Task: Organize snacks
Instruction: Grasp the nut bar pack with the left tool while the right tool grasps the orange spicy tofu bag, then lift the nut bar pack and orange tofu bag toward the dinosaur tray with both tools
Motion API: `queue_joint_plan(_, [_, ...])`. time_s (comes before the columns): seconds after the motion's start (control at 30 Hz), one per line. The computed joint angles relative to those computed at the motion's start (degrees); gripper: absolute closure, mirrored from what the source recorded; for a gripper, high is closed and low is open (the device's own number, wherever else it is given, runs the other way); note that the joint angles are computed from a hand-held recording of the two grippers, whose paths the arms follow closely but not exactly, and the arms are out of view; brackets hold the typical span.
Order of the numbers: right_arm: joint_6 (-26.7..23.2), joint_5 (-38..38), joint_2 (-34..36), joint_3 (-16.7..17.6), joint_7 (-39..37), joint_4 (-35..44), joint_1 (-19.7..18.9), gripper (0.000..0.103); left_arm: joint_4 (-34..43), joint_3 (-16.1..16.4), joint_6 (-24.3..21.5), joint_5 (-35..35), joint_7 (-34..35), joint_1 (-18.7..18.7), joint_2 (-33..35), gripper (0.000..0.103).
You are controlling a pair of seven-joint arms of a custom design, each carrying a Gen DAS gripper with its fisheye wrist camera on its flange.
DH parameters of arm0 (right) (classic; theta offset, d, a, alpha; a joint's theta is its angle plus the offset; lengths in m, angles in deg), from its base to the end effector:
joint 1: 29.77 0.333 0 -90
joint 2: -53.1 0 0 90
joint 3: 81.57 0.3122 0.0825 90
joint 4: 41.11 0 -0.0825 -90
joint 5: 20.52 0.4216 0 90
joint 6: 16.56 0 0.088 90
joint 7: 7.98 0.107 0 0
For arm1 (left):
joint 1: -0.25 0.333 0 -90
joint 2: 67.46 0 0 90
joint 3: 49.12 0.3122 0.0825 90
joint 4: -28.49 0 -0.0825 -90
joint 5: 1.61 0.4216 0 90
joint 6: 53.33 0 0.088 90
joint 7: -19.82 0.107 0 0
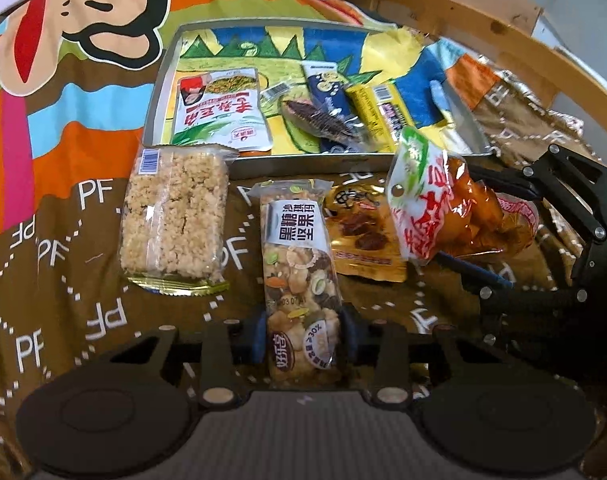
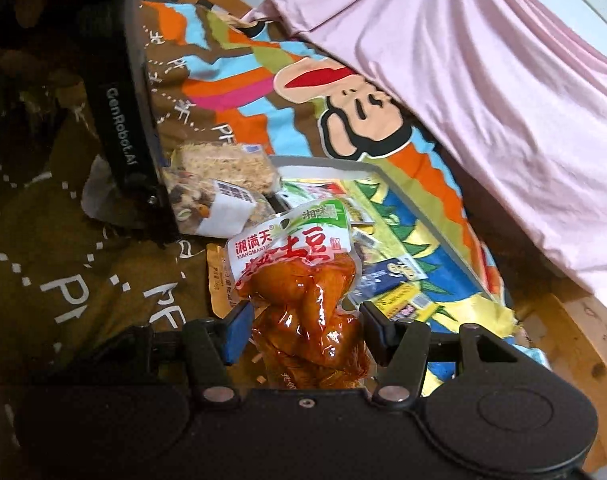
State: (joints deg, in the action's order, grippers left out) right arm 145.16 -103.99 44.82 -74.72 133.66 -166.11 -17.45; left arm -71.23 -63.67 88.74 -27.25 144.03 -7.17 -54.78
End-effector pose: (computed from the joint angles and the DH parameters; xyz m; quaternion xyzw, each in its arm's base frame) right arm 0.5201 0.2354 0.4835 -0.7740 0.3578 -0.4812 0.2032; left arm 0.6531 -0.2479 0.4898 -0.4094 0.8539 -0.3142 0.0674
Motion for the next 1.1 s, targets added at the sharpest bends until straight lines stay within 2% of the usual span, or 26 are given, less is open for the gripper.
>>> queue_joint_plan(0.3, [-5.2,2.2,-6.7,2.7,1.3,-4.1,0.1,0.043,-4.7,-0.2,1.1,-6.7,3.3,0.0,-5.0,0.063])
queue_joint_plan(0.43, [-7.8,2.5,-9.0,4.2,3.5,-5.1,-0.3,0.043,-4.4,0.0,1.6,-10.0,4.4,-0.6,-5.8,0.063])
queue_joint_plan(0.63, [-9.7,0.3,-9.8,5.0,8.9,-4.2,-1.1,0.043,-1.6,-0.6,6.9,-13.3,5.9,-1.8,-4.3,0.063])
queue_joint_plan(0.77, [-11.3,-1.4,-8.8,4.8,14.5,-2.4,-1.7,0.043,4.0,-0.8,9.5,-7.7,2.2,-3.4,0.0,0.063])
queue_joint_plan(0.87, [-13.8,-4.8,-6.7,4.6,18.5,-0.4,-1.9,0.043,10.1,-0.7,9.0,-1.5,-3.6,-4.4,4.6,0.063])
queue_joint_plan(1.0, [-15.4,-6.8,-3.1,2.5,24.1,3.2,-1.9,0.043,20.1,-0.8,7.2,4.8,-11.0,-5.7,12.0,0.063])
queue_joint_plan(1.1, [-15.9,-7.5,-0.2,0.6,28.1,6.1,-2.1,0.043,26.9,-0.8,7.7,8.7,-15.2,-6.8,17.6,0.063])
